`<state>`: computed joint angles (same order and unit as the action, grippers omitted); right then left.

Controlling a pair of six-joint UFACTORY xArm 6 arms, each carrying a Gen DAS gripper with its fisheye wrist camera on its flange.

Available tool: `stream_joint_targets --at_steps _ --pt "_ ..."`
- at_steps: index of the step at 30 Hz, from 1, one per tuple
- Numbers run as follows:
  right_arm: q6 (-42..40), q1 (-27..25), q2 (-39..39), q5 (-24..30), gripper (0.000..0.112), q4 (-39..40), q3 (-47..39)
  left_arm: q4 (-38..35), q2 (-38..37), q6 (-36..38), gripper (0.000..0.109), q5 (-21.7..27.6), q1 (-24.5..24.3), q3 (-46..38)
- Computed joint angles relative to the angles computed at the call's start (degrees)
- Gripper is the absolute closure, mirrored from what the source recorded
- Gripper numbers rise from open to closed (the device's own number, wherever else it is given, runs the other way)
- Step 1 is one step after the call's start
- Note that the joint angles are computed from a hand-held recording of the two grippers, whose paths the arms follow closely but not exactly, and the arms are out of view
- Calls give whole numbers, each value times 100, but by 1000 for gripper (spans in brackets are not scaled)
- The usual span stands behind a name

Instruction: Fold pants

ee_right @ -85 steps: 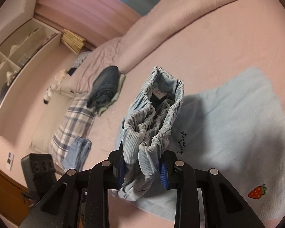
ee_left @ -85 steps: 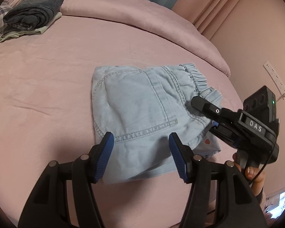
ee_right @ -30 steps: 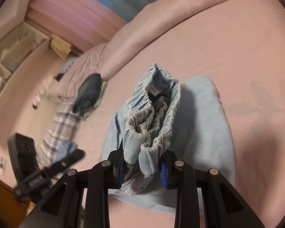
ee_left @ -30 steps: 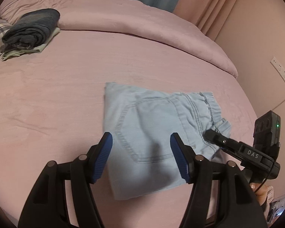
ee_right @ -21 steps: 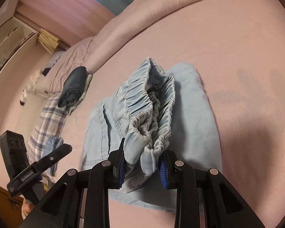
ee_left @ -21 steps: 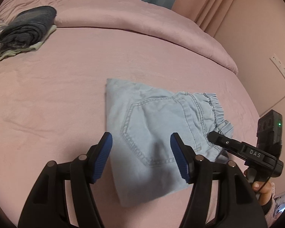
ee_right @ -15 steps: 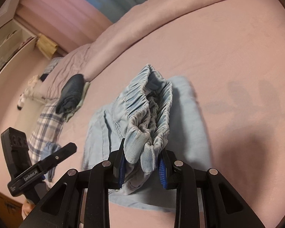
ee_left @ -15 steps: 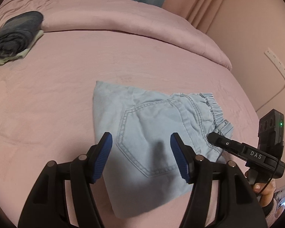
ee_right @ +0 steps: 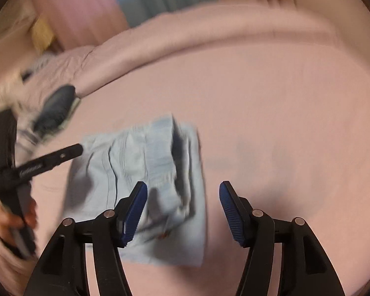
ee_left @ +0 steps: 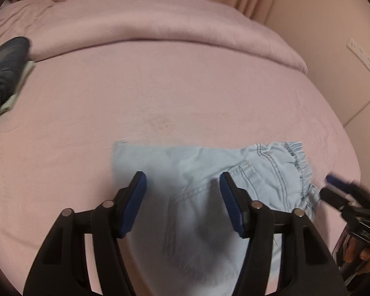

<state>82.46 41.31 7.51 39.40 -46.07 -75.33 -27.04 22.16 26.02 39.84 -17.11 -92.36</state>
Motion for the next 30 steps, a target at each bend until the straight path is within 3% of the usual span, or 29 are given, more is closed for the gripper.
stream_joint_targets --at_steps 2,4,6,8,14,20,23,27,28,30 --pt "-440 26 319 126 51 -112 -519 344 350 -51 59 261 -106 -432" --pt "-886 -78 638 -106 60 -110 -892 478 763 -106 67 749 -176 -961" --pt "-1727 -239 1113 -34 74 581 -1381 695 1035 -246 68 905 -228 -1292" --pt "-2197 -339 1485 250 77 1054 -1726 727 1169 -262 68 969 -242 -1489" --pt "-2124 -646 1175 -431 76 1526 -1073 174 1181 -97 66 1147 -80 -1619" --pt "-1415 -285 559 -603 76 225 -545 -806 -282 768 65 533 120 300" --pt "-1798 -69 435 -522 76 171 -320 -1205 -1044 1308 65 232 137 1411" --pt "-2364 256 607 407 76 275 -276 -1518 -1547 1856 66 -157 69 2449" --pt "-2337 252 578 353 76 247 -148 -1747 -1739 2158 66 -430 23 2780" --pt "-2484 219 490 392 76 516 -159 -1917 -1912 2364 66 -393 96 2946"
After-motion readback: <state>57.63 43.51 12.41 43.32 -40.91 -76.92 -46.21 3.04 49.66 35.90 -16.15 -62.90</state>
